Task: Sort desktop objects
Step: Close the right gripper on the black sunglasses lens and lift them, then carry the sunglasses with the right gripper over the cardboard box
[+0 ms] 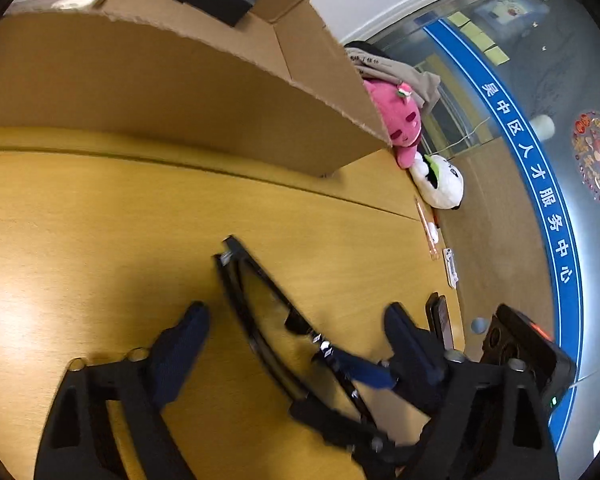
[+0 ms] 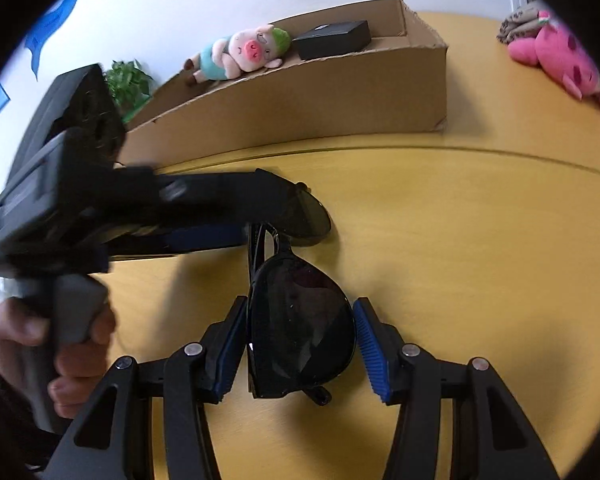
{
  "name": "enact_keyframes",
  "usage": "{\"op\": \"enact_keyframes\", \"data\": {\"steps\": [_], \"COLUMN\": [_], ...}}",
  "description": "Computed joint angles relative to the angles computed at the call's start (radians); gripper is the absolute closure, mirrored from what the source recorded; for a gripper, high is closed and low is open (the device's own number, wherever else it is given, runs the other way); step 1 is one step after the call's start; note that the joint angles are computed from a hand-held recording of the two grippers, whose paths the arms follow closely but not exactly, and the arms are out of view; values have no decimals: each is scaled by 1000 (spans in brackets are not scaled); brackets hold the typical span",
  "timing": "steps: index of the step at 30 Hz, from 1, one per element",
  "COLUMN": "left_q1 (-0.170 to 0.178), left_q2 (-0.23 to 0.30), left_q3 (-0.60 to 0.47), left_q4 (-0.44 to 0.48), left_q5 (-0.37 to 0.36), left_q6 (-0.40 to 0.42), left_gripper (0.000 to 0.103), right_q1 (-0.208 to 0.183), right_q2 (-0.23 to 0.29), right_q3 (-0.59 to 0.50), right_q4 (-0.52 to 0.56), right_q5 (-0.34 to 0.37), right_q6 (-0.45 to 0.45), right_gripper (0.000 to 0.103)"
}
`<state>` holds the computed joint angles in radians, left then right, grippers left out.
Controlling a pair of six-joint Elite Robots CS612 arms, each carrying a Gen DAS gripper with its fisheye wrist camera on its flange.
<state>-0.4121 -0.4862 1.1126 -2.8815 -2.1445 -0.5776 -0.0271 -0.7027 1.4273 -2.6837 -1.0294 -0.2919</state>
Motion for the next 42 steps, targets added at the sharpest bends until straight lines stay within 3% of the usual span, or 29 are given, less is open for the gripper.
{"op": "enact_keyframes", "data": {"steps": [1, 4, 14, 27, 33, 36, 42], "left_q1": [-1, -1, -2, 6, 21, 31, 42], "left_q2": [-2, -6, -50, -108, -99, -86, -53], "left_q3": [1, 9, 55, 35, -27, -69, -161], "left_q4": [8, 16, -5, -20, 9, 33, 94], "left_q5": [5, 8, 40, 42, 33, 16, -13], "left_q6": [-3, -20, 25, 142, 160, 165, 201], "left_gripper": [38, 52, 53, 53, 53, 67, 67], "right_q1": [-1, -1, 5, 12, 19, 24, 30], "right_q2": [-3, -9, -24, -69, -60, -53, -30], "right_q3": [6, 21, 44, 64, 19, -7, -70], "right_q4": [1, -7, 2, -126, -155, -147, -118], "right_q5": [9, 23, 94, 152, 185, 199, 228], "right_q6": [-4, -7, -49, -37, -8, -4, -5], "right_gripper": [52, 52, 53, 53, 53, 53, 53]}}
